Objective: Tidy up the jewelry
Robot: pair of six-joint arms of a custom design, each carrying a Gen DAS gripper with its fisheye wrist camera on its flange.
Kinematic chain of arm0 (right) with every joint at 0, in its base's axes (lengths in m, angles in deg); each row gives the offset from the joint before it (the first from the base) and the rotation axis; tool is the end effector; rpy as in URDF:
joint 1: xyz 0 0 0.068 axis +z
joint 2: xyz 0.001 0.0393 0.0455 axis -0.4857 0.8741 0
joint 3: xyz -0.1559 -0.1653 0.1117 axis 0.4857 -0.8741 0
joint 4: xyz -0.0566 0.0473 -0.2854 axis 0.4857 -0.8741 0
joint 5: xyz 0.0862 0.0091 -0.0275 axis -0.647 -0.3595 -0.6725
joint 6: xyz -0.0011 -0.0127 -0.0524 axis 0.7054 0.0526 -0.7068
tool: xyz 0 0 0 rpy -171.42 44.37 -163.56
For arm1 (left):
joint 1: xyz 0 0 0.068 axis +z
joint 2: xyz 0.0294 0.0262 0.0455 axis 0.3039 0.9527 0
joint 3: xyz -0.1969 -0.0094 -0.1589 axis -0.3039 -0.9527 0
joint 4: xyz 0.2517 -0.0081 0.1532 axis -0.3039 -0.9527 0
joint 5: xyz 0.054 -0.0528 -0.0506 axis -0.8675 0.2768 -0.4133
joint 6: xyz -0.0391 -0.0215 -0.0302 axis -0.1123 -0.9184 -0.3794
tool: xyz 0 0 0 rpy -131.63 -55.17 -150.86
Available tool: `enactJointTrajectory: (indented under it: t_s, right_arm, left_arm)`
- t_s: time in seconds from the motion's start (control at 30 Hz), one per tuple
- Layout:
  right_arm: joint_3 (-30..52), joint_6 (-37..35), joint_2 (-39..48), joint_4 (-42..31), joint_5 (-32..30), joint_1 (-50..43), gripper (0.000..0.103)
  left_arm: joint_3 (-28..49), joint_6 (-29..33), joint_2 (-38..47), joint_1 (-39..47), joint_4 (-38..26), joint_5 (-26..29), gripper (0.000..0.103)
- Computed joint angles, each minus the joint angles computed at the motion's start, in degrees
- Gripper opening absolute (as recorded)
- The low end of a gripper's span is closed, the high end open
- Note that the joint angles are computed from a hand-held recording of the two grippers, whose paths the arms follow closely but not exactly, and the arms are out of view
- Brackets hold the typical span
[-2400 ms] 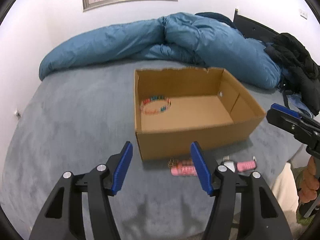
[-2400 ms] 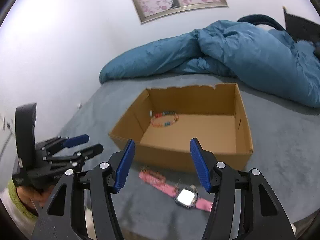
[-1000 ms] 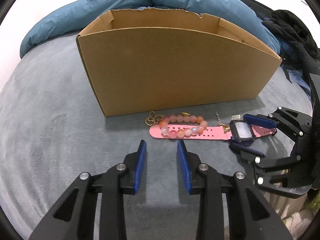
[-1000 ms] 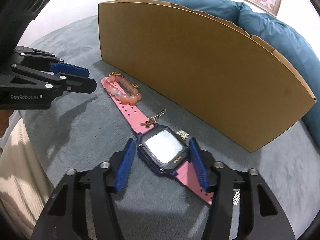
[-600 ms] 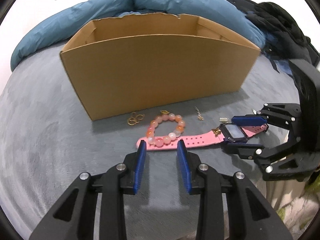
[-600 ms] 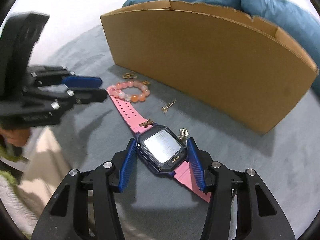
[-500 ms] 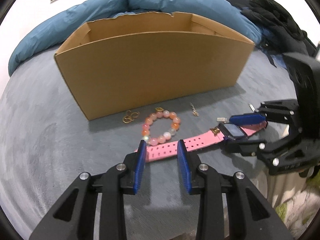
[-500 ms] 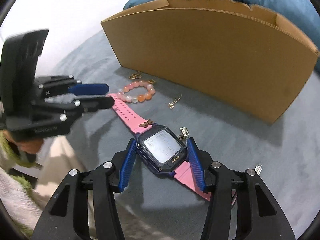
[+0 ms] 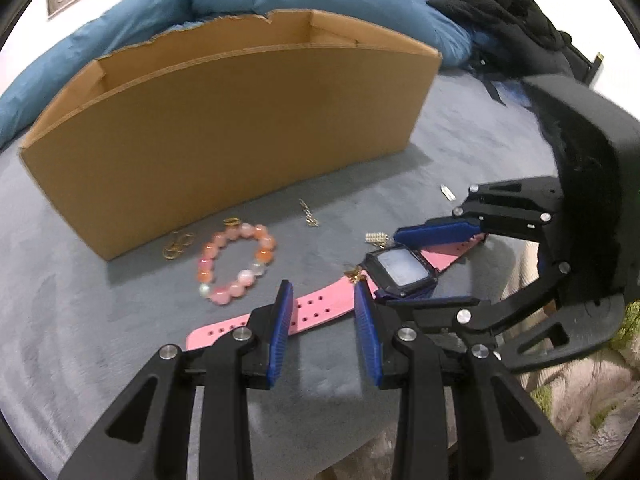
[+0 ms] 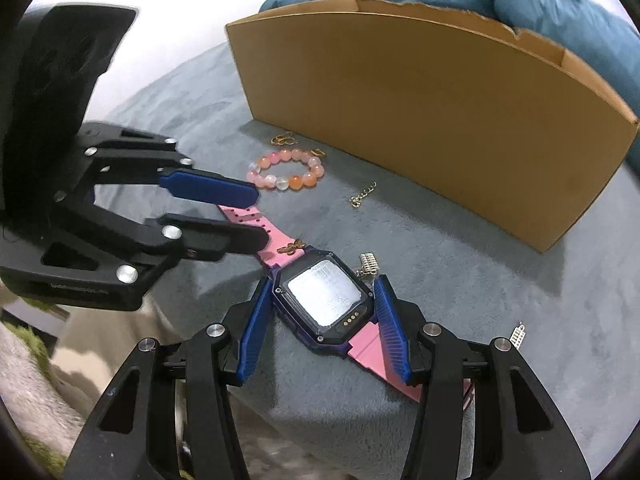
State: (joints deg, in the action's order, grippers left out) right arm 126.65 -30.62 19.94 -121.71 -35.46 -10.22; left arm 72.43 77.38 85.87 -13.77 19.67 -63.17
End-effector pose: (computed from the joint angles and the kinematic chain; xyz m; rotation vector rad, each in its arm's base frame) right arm 0.1714 0.0702 0.2532 -0.9973 2.4380 0.4084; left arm 0.1489 -0.0927 0.2848 0.4676 2.5990 -0.3132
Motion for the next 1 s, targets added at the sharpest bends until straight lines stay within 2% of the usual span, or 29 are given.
enactJointTrajectory:
  t_s: [0.13, 0.3, 0.4, 0.57, 0.77, 0.9, 1.0]
  right_arm:
    - [-1.7, -0.4, -2.1, 1.2, 3.0, 2.0, 0.049]
    - [-2.3, -1.9, -3.5, 1.0, 3.2, 1.1, 0.049]
    - [-2.6, -2.0, -4.3, 1.1, 4.3, 1.9, 0.049]
    - [-3.0, -1.3, -4.3, 2.0, 5.3, 3.1, 0.049]
    - [-2.8, -1.4, -4.5, 1.7, 5.7, 3.5, 0.049]
    - [-0.5, -3.6, -3.4, -0.6, 2.4, 0.2, 0.051]
    - [2.7, -6.8, -2.0, -3.4, -2.5, -6.4, 0.051]
  left_arm:
    - [-0.4, 1.4, 1.6, 0.2, 0.7, 0.7, 0.031]
    - [0.3, 2.3, 3.1, 1.1, 0.9, 1.2, 0.031]
    - [0.6, 2.2, 4.1, 0.7, 1.7, 0.1, 0.031]
    - [1.1, -0.5, 6.7, 0.2, 3.6, -5.1, 0.031]
    - [1.6, 0.2, 4.0, 1.9, 2.9, -4.6, 0.031]
    - [0.6, -0.2, 1.3, 1.3, 0.6, -5.2, 0.031]
    - [-0.1, -1.1, -0.6, 0.0, -0.9, -6.3, 0.031]
